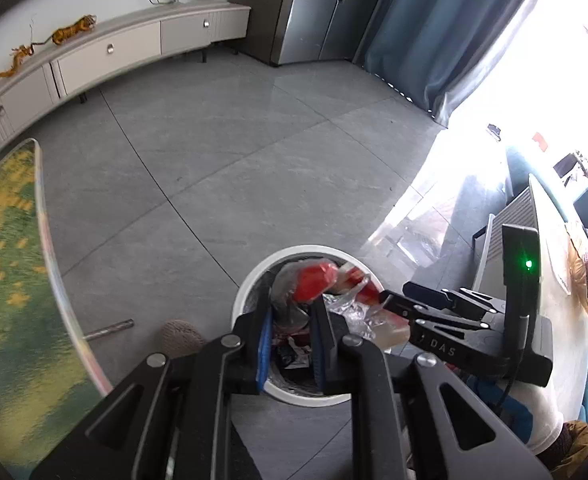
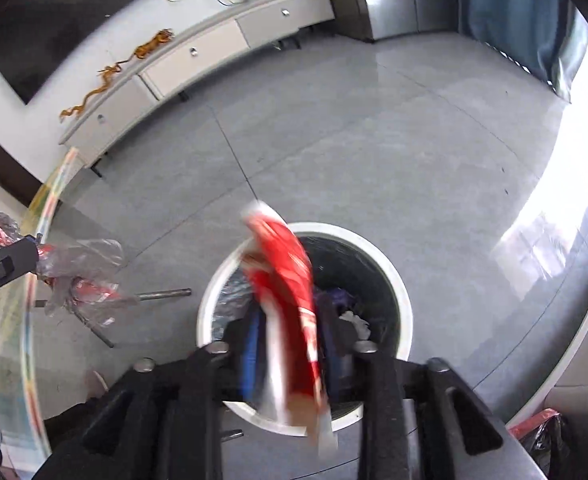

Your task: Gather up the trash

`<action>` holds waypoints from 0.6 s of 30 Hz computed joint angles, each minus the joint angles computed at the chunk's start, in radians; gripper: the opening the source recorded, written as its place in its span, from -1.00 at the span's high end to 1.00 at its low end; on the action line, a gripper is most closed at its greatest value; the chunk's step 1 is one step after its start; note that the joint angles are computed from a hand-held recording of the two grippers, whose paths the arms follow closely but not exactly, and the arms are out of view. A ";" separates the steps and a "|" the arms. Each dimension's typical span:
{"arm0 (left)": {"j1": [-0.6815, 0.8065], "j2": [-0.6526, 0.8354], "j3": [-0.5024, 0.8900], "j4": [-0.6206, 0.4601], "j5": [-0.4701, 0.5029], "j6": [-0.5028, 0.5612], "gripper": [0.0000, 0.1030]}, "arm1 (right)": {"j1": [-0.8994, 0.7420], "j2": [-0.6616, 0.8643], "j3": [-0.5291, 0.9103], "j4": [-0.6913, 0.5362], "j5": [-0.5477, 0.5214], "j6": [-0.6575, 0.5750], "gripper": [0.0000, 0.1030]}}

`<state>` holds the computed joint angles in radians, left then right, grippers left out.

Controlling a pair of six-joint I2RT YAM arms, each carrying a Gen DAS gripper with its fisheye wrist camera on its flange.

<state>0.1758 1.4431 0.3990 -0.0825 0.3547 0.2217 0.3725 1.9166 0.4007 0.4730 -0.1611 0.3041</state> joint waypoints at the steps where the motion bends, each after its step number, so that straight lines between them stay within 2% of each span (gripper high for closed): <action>1: -0.014 0.040 0.006 0.025 -0.002 -0.009 0.67 | 0.005 0.010 0.005 -0.002 0.011 0.007 0.22; 8: 0.016 0.119 0.023 0.047 0.039 0.007 0.63 | -0.022 0.010 -0.022 0.013 0.021 0.007 0.16; 9: 0.022 0.116 0.022 0.044 0.045 0.011 0.55 | -0.025 0.006 -0.027 0.016 0.021 0.009 0.13; 12: 0.050 0.091 0.017 0.023 0.071 0.025 0.14 | -0.029 -0.021 -0.041 0.015 0.030 0.019 0.08; 18: 0.117 0.000 0.002 -0.077 0.127 0.095 0.13 | 0.007 -0.177 -0.102 -0.040 0.068 0.052 0.05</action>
<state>0.2930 1.4427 0.4015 -0.1592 0.4813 0.3171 0.3800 1.7395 0.2992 0.4333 -0.0927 0.3563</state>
